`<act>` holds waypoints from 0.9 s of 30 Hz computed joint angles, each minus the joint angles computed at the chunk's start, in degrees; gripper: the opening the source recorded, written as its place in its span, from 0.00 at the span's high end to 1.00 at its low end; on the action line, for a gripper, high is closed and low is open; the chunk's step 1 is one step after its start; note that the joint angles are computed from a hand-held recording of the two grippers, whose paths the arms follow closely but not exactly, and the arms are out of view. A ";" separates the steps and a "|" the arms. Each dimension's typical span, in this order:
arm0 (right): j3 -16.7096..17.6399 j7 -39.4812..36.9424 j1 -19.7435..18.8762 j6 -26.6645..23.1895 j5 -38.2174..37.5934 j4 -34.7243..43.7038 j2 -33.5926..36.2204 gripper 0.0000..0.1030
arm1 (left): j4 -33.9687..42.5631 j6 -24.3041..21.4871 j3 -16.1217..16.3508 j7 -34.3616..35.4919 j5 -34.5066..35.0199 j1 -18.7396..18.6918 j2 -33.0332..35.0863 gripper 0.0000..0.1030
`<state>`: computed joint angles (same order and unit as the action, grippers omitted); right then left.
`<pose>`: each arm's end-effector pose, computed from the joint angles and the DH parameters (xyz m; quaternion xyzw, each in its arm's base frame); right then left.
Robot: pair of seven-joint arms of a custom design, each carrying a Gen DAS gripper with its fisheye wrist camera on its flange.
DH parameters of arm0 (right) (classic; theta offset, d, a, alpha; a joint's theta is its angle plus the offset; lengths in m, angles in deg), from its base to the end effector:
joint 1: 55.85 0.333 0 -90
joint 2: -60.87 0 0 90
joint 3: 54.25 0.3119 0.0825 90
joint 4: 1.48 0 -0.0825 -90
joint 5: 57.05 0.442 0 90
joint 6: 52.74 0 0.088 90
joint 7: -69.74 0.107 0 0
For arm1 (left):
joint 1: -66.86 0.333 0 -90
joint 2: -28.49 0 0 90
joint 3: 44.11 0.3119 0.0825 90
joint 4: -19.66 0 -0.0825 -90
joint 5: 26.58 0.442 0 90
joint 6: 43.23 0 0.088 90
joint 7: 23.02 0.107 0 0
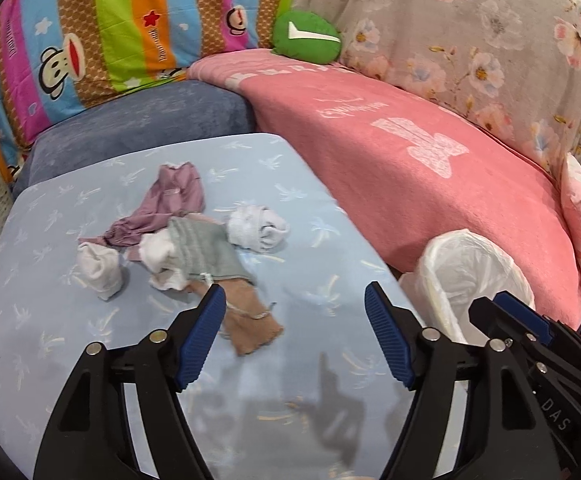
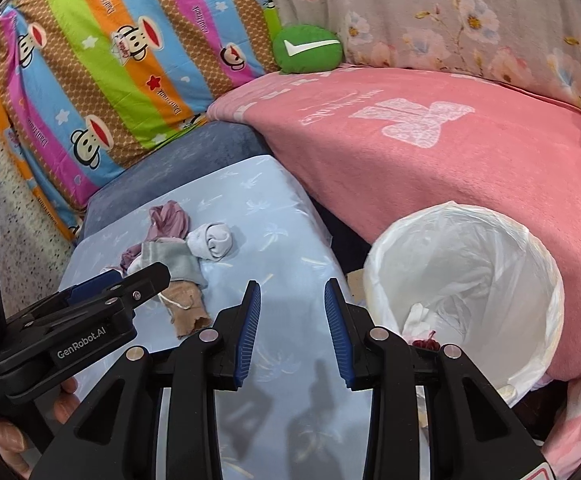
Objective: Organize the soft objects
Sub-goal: 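Move both open tools back to the socks on the table, then grasp a white sock with the left tool while the right tool grasps the grey mask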
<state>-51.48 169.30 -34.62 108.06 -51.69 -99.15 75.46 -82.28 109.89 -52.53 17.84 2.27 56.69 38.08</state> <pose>0.6765 0.2926 0.5180 -0.6967 0.5870 -0.1612 0.3794 0.6701 -0.2345 0.5178 -0.7075 0.5910 -0.3064 0.2373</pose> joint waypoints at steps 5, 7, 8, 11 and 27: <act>0.55 -0.51 1.51 -1.83 -1.07 3.81 2.79 0.60 | -3.06 -0.37 1.05 -2.07 0.32 1.42 -1.94 0.29; 0.74 -1.01 2.00 -2.58 -1.12 5.56 4.06 0.60 | -3.96 -0.54 1.25 -2.70 0.21 2.14 -2.44 0.29; 0.93 -1.39 2.30 -3.08 -1.09 6.77 4.96 0.60 | -4.54 -0.59 1.40 -2.96 0.12 2.58 -2.77 0.29; 1.38 -2.38 3.17 -4.71 -0.78 10.58 7.75 0.60 | -5.80 -1.12 1.83 -3.75 0.59 3.75 -3.49 0.29; 1.14 -5.07 8.64 -17.11 -0.32 39.69 28.14 0.60 | -5.93 -0.98 3.36 -0.72 -3.99 9.22 -0.94 0.29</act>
